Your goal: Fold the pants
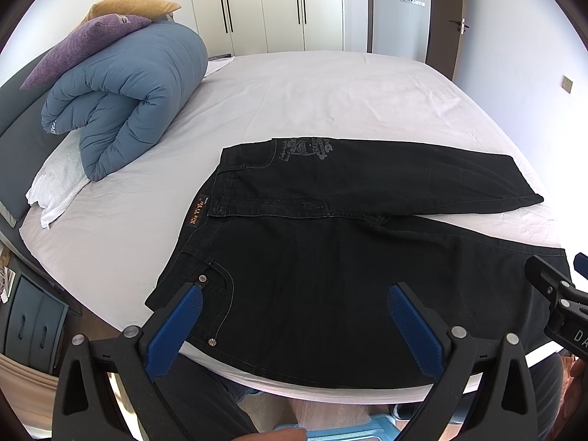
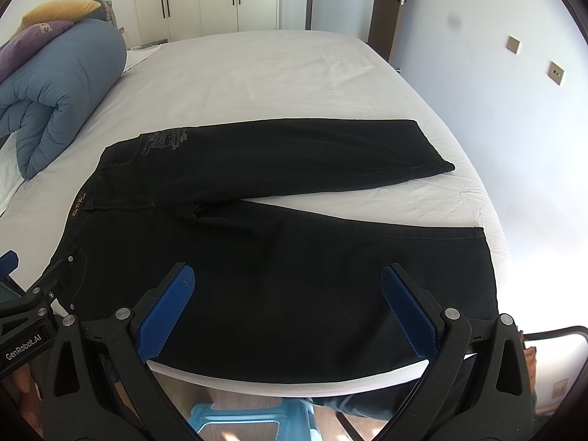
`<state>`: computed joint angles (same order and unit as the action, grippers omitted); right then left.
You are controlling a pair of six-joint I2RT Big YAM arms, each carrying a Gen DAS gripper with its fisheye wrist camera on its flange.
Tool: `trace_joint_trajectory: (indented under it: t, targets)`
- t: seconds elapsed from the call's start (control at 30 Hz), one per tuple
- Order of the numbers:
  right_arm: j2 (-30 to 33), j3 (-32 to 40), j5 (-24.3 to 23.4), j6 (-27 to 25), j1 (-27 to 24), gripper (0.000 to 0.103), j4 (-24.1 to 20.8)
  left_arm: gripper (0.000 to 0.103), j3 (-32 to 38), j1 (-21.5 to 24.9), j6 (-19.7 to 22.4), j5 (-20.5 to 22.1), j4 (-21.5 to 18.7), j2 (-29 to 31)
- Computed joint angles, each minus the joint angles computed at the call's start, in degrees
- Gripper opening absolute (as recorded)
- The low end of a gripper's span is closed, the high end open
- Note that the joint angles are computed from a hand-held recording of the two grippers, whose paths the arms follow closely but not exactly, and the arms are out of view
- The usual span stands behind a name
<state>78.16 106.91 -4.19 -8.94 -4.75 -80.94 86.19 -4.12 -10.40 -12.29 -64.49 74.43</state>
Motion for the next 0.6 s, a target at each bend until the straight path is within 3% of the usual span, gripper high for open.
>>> trace_joint_trajectory:
  t: [0.13,0.23,0.33,0.4,0.5,0.6]
  targets:
    - [-0.6,0.0,-0.6,-0.7,-0.3,0.103,-0.3,0.103,-0.1,0.2,0.3,0.5,0.4,-0.6]
    - [-0.8,0.4,-3.1,-3.1,-1.0,0.103,-0.1,0.103,-0.2,1.7,0.9,3.4,0.3,-1.0]
    - [1.4,3.9,-11.1,-7.3,-3.2,0.103,-2.4,0.103,0.6,4.3,1.6,7.6,0.2,-0.3]
    - [4.2,8.0,-16.7,-10.2,-4.4,0.103,-5.0,0.103,1.1,5.7,2.4,8.2,1.5,0.1]
    - [8.4,14.6,-23.2,-14.5,-5.7,0.103,-7.1,0.103,3.2,8.0,6.2,11.6,4.9,2.0]
    - [13.4,21.9,-28.3,-17.8,-6.4,0.103,-8.3,0.103,11.8,9.5,11.0,13.2,-1.2,9.2]
